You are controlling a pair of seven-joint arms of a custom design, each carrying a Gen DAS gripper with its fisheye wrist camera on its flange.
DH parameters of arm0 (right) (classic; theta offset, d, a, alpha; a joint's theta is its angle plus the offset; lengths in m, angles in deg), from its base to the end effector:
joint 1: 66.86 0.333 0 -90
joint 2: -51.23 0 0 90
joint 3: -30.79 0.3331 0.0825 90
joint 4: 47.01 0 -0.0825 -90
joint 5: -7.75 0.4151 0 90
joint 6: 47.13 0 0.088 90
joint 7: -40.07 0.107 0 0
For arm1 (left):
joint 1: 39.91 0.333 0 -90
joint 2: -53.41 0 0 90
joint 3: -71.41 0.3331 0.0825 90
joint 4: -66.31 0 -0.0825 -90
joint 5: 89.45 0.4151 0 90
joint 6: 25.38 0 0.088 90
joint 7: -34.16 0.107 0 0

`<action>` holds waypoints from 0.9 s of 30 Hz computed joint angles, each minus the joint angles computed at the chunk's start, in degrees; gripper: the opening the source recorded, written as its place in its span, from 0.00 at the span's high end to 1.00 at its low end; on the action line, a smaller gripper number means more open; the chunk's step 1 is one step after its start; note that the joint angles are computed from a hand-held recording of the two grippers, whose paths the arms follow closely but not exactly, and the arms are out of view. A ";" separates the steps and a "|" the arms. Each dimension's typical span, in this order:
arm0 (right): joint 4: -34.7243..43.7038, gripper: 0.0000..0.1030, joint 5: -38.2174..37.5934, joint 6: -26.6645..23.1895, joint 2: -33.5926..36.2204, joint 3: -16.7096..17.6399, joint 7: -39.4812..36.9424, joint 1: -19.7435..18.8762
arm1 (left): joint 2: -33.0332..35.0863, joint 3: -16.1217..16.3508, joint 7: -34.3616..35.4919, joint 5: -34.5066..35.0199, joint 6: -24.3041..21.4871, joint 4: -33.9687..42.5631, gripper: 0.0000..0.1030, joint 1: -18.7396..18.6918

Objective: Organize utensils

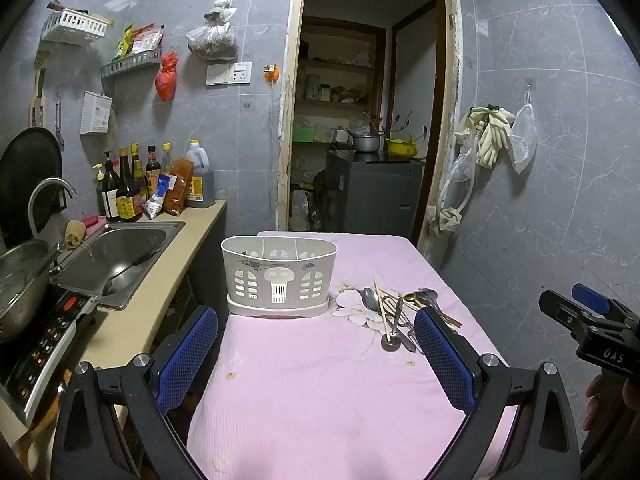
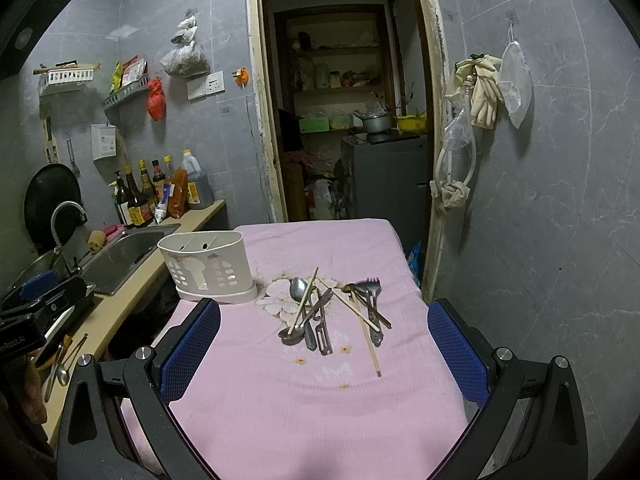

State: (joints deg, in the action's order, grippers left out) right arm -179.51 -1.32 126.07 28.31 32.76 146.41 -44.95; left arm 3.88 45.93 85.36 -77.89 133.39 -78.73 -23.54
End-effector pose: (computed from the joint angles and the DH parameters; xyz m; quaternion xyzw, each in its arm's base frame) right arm 0.4511 0.2156 0.6407 -0.6792 0.5100 -0.2714 0.4527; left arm 0.3720 -0.1222 0.6441 -0.6870 0.4965 -0.3430 0.4048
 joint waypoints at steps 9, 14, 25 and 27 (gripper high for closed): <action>-0.41 0.01 -4.79 0.82 0.33 4.99 6.76 -5.93 | 2.54 2.07 3.08 -0.62 2.85 0.08 0.03 -0.91; 0.86 0.01 -11.10 0.11 0.18 10.38 14.96 -12.29 | 4.96 3.71 6.67 -1.66 5.27 0.71 0.03 -1.88; 5.48 0.01 -21.66 -1.02 0.72 12.66 27.42 -17.91 | 14.35 3.17 13.02 -5.50 14.71 5.90 0.03 -0.66; 6.98 0.01 -22.16 -1.16 2.13 11.46 27.43 -17.34 | 16.10 1.55 12.88 -5.69 15.95 7.39 0.03 0.97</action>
State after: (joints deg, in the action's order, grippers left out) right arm -172.53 -23.48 124.92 30.44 44.23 173.84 -62.29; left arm 19.98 47.49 98.24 -83.58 149.35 -71.34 -22.57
